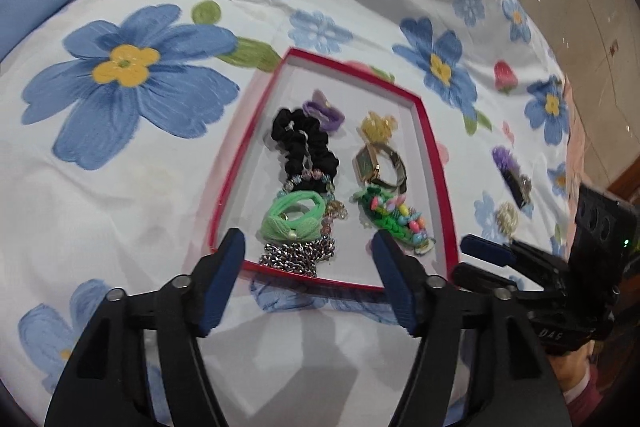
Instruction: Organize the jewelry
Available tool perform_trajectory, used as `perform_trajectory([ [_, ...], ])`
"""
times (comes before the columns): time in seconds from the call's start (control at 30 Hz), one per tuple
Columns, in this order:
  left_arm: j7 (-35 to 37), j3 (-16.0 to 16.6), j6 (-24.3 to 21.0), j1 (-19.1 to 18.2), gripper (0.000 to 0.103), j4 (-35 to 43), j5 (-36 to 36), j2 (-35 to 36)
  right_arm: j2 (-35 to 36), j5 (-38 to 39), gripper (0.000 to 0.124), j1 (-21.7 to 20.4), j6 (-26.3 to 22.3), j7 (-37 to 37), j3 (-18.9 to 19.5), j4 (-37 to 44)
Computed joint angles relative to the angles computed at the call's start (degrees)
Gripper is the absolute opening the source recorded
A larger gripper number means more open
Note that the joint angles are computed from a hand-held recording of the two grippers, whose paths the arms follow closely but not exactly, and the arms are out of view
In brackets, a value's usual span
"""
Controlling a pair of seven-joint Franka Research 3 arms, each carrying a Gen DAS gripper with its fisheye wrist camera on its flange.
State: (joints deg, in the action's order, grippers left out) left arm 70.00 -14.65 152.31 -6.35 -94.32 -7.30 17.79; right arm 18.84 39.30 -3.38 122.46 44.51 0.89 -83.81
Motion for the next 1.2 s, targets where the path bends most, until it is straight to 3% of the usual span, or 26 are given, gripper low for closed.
perform_trajectory([
  [0.07,-1.64,0.29,1.6,-0.07,0.08,-1.89,-0.29,-1.44,-1.46,3.98,0.061,-1.21,1.82,0.14,0.04,-2.17],
  [0.27,-5.46,0.94,4.87,-1.18,0.085,-6.66,1.57,-4.97,-5.53,17.25,0.07,-3.65,5.21,-2.19,0.07,-8.24],
  [0.47,-9.98,1.66,6.3,-2.99,0.087,-11.43,5.45,-8.48,-9.84,27.43,0.082,-3.26,7.02,-7.12,-1.1,-13.85],
  [0.63,-17.74,3.28,6.04,-5.15,0.087,-14.33,14.64,-11.53,-12.44,28.75,0.083,-1.75,9.35,-8.75,-2.4,-16.75],
  [0.8,-23.87,3.81,4.5,-6.06,0.09,-14.19,25.28,-14.13,-15.7,27.49,0.084,0.58,15.32,-10.45,-2.95,-19.14],
  [0.93,-32.85,4.09,4.02,-6.5,0.103,-12.87,38.41,-15.57,-18.19,26.77,0.096,2.29,20.69,-12.06,-3.31,-19.92],
  [1.03,-39.39,3.75,-0.15,-7.05,0.103,-10.68,47.92,-14.78,-19.99,26.34,0.103,4.02,26.8,-15.58,-3.16,-21.5],
  [1.2,-43.81,3.68,0.31,-7.2,0.103,-12.66,51.34,-14.46,-21.46,26.24,0.103,6.37,32.17,-18.97,-3.5,-25.67],
])
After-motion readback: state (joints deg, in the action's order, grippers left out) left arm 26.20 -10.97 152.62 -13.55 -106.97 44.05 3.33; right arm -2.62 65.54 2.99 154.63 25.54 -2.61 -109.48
